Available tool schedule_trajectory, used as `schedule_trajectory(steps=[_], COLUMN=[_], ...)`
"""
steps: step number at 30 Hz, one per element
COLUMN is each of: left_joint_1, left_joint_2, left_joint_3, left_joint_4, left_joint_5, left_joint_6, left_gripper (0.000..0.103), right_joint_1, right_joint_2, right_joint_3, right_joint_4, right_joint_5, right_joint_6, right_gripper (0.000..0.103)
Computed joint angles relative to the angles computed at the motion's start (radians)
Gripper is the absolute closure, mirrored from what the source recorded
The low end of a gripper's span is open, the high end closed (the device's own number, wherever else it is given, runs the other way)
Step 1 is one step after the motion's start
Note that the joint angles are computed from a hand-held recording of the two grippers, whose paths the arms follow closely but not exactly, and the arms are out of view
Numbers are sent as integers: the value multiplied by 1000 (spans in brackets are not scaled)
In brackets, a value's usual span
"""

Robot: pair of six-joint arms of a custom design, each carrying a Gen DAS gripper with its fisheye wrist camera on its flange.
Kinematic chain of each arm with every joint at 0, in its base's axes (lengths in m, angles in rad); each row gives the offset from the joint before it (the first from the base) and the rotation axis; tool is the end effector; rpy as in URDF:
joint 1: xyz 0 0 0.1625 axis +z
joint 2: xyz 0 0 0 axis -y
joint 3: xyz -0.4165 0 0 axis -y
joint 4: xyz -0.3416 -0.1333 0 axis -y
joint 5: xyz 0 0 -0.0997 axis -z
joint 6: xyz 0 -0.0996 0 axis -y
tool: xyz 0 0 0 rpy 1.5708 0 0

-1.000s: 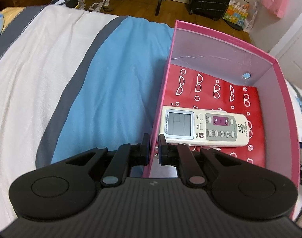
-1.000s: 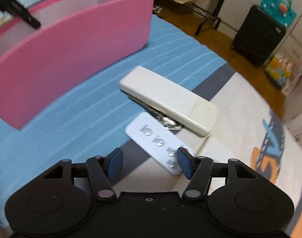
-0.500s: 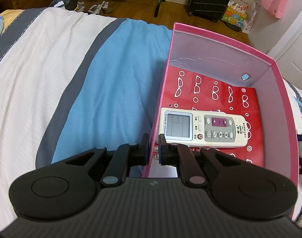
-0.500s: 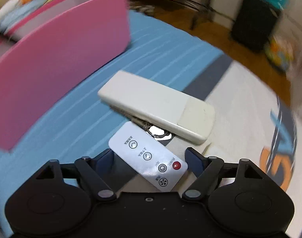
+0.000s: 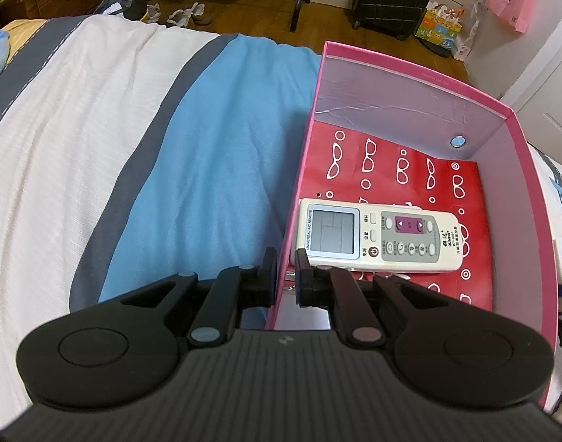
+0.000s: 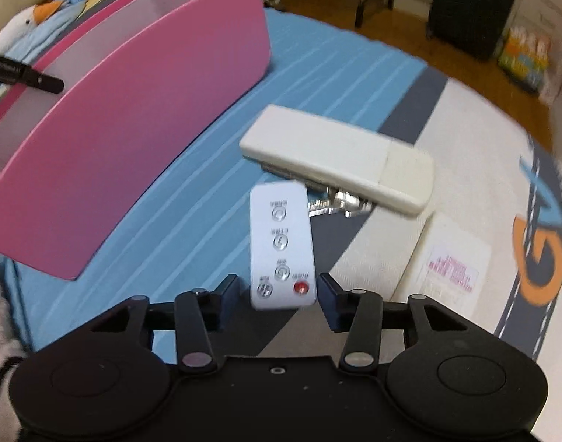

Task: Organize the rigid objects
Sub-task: 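Grasp the small white remote with red button using the right tool, then carry the small remote into the pink box and open the right tool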

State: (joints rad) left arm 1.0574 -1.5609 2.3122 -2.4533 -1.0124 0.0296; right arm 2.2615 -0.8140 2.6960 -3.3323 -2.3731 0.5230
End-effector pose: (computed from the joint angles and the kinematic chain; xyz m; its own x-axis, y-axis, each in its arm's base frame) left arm -0.0165 -0.4082 0.2751 -0.7581 0.3816 -0.5289 0.5096 0.8527 -0.1152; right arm 0.2209 -0.1704 0.0594 -0.7323 -0.0591 0.6784 -0.3078 0.9174 -0.2524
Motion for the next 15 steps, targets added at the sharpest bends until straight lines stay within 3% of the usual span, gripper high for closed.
schedule_trajectory(steps=[2,5,7,10,15], left_joint_1=[-2,2,2,2,-3], left_joint_2=[1,3,1,-2,-7], left_joint_3=[2,0,2,4,8], left_joint_4=[-3,-6,-8,-10,-12], left_joint_5=[3,-1,-2,-3,2], left_joint_6=[1,2,8,18,18], left_gripper=[96,96,96,96,96], right_joint_1=[3,-49,-51,14,97], right_joint_2=[65,157,190,170,151], right_joint_3=[0,-1,2,0,-30], right_joint_4=[-105,-277,-356,-298,-277], right_joint_5=[-40,-60,-60,-79,-96], right_joint_6=[-67,-157,-189,-105,-64], right_gripper=[47,46,59,59,59])
